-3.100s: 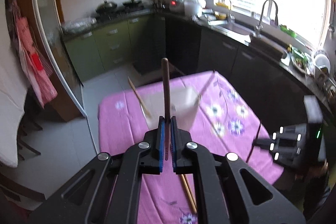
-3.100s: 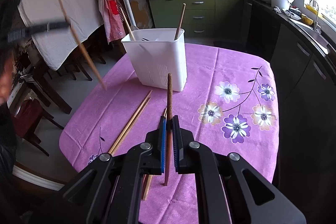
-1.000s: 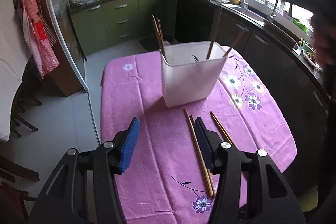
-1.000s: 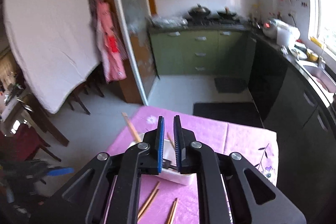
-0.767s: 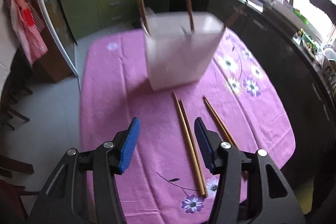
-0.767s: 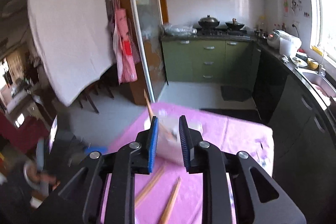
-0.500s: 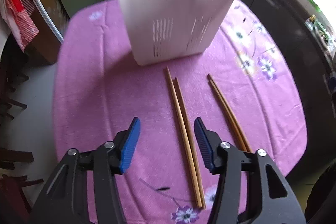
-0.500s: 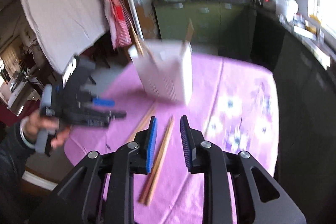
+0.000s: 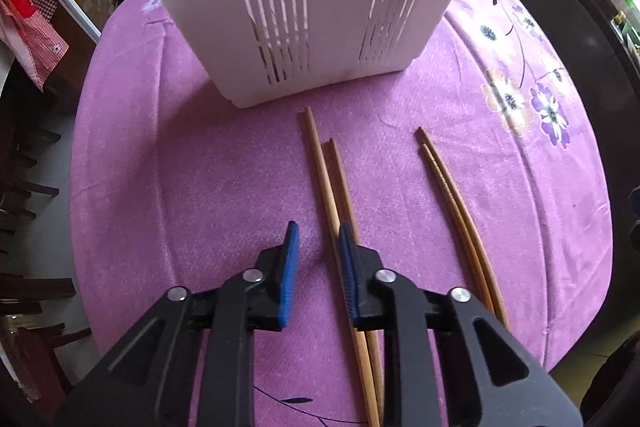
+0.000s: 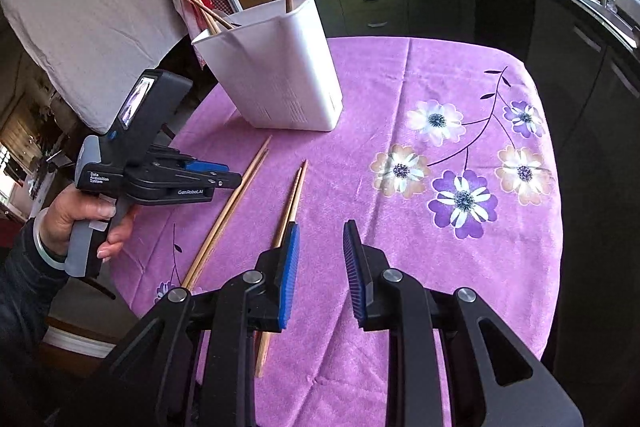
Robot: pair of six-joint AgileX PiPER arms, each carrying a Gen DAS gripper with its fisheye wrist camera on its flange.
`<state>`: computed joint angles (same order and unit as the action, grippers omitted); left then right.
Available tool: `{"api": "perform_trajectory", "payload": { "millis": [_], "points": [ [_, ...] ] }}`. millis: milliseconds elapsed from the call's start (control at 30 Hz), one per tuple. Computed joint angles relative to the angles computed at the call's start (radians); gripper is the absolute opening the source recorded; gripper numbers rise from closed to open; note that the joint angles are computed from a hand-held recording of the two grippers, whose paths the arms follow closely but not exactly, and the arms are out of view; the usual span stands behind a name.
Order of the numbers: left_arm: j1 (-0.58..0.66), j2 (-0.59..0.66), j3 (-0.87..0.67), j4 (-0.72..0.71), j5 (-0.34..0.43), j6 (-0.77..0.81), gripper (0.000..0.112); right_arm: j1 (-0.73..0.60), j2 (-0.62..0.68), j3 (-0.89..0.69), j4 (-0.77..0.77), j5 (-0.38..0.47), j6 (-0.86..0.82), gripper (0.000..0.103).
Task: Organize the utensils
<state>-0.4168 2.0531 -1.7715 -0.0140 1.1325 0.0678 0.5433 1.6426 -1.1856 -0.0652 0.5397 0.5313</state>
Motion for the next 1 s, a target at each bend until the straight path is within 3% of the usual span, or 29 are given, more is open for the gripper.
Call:
{"api": "perform_trajectory", "payload": {
  "millis": [300,367,500,733,1000],
  "points": [
    [-0.037,0.033,-0.022,0.038,0.005,-0.04,0.015,-0.002,0.038,-0.032,0.026,0.011,-0.031,0.025],
    [-0.043,0.031,-0.01,0.041,-0.001,-0.044,0.008,-0.001,0.047,-0.041,0.03,0.017,-0.035,0.027],
    [-0.036,0.009,0.023,0.018,-0.013,-0.048,0.006,0.003,0.064,-0.053,0.038,0.022,-0.047,0.027],
    [0.016,-0.2,0.181,-0.031,-0.126,0.001,0.006,-0.006,0.095,-0.087,0.063,0.055,-0.08,0.029],
    [0.084,-0.463,0.352,-0.118,-0.222,0.11,0.006,-0.002,0.276,-0.269,0.096,0.165,-0.146,0.029]
  ]
}}
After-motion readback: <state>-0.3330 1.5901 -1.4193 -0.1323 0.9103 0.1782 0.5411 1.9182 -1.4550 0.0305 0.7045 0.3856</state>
